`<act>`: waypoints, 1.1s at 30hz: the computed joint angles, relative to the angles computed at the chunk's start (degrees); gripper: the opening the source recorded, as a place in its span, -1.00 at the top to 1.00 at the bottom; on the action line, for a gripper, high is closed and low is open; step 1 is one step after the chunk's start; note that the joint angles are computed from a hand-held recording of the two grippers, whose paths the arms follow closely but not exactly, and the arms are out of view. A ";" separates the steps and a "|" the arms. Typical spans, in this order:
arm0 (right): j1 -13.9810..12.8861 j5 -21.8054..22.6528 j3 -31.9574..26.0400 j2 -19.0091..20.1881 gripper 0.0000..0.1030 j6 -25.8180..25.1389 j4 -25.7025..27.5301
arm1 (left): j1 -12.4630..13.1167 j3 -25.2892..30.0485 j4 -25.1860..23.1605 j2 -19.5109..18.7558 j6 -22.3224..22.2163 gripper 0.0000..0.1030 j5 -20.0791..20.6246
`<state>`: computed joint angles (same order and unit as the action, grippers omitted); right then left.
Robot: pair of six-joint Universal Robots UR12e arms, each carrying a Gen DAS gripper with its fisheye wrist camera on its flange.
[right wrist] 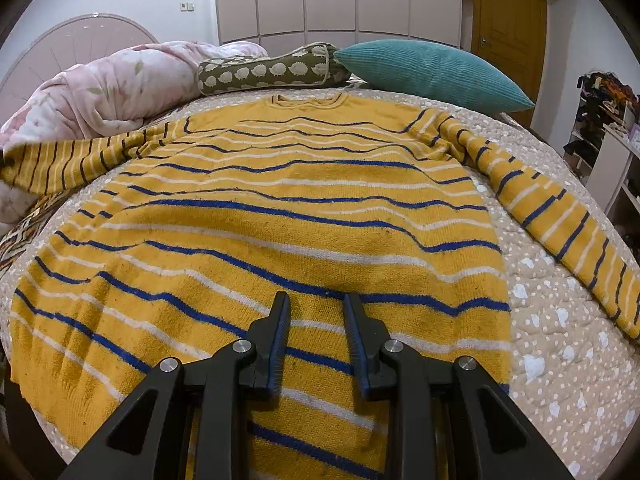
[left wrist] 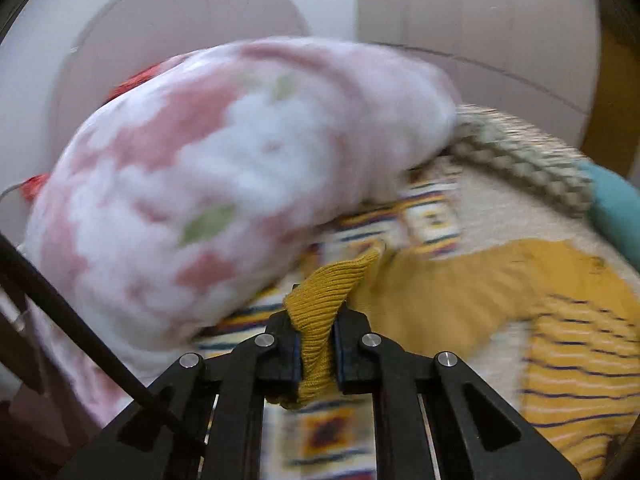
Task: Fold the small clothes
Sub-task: 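Grasp the sleeve with the left tool and fold it across the body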
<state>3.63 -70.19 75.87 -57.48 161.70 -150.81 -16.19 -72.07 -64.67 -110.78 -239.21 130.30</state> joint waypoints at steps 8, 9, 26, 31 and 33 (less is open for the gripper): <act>-0.26 1.20 -0.07 0.07 0.42 0.74 0.11 | -3.26 19.64 13.49 -14.31 19.03 0.80 -17.57; -0.29 1.37 -0.19 0.14 0.42 0.80 0.27 | -3.73 22.95 15.10 -16.69 21.86 0.79 -21.62; -1.13 4.66 -3.24 -0.13 0.40 1.82 8.58 | -8.75 12.96 14.89 -12.85 20.24 -0.35 -13.63; -2.31 14.52 -8.87 1.63 0.13 8.73 10.51 | -8.67 5.55 15.08 -9.77 13.70 -0.35 -12.44; -1.54 14.81 -13.81 4.22 0.12 7.67 15.45 | -8.69 3.89 15.85 -9.26 11.71 -0.35 -12.96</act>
<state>2.09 -55.38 62.06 -53.26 169.37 -135.36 -24.88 -68.18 -48.82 -120.04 -227.50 117.34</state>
